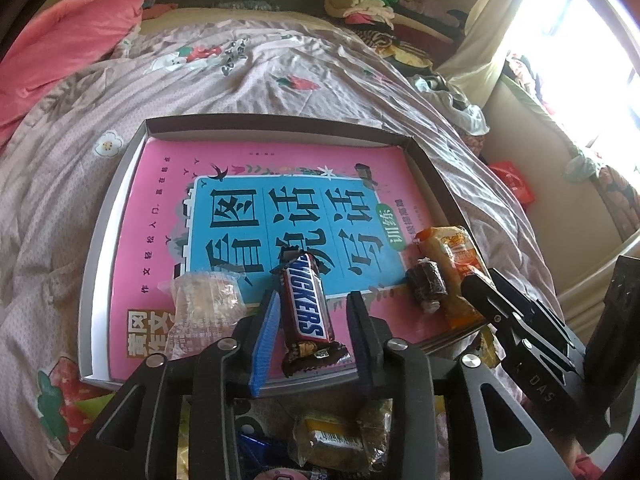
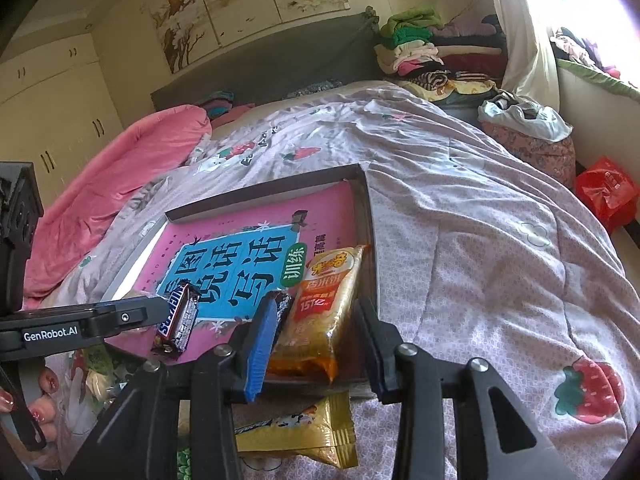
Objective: Organize snacks
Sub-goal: 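Lower the bread onto the tray and open the right tool while the left lowers the Snickers, then open the left tool to release the Snickers bar onto the pink book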
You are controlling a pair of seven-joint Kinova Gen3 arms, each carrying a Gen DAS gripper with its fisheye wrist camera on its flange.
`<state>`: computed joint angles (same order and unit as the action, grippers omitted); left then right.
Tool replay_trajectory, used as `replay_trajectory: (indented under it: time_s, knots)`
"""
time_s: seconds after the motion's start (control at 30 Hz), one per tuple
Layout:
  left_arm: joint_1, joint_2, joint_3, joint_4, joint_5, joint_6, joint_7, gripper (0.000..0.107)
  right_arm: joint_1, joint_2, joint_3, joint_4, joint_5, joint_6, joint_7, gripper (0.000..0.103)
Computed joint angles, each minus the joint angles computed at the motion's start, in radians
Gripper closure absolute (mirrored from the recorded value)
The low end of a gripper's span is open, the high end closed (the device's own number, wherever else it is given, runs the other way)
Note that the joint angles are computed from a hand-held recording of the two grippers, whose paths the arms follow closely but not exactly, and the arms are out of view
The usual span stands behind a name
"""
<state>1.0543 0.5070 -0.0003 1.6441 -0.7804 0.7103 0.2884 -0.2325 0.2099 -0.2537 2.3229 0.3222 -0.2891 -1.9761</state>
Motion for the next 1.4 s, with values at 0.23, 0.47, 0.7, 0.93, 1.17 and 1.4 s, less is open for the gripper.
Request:
replay_trajectory:
  time_s: [0.23, 0.47, 0.7, 0.93, 1.17, 1.4]
  knots:
    - [0.008, -0.014, -0.002, 0.009, -0.016, 0.005, 0.019, 0.066, 0.006, -0.002, -0.014, -0.001, 0.039, 0.006, -0.014, 0.062]
    - [0.016, -0.032, 0.005, 0.023, -0.049, 0.015, 0.058, 0.056, 0.030, 0.004, -0.045, -0.004, 0.099, 0.001, -0.052, 0.057]
    - [0.016, -0.041, 0.025, 0.018, -0.070, 0.052, 0.076, 0.047, 0.038, -0.006, -0.045, 0.012, 0.157, -0.032, -0.088, 0.054]
    - [0.016, -0.057, 0.042, 0.028, -0.091, 0.071, 0.106, 0.038, 0.011, -0.017, -0.020, 0.025, 0.155, -0.045, -0.081, 0.051]
    - [0.014, -0.070, 0.059, 0.038, -0.110, 0.085, 0.131, 0.036, -0.005, -0.034, 0.005, 0.045, 0.163, -0.076, -0.085, 0.048]
    - [0.015, -0.085, 0.079, 0.042, -0.122, 0.110, 0.142, 0.033, 0.037, -0.012, -0.032, 0.018, 0.274, -0.027, -0.197, 0.046]
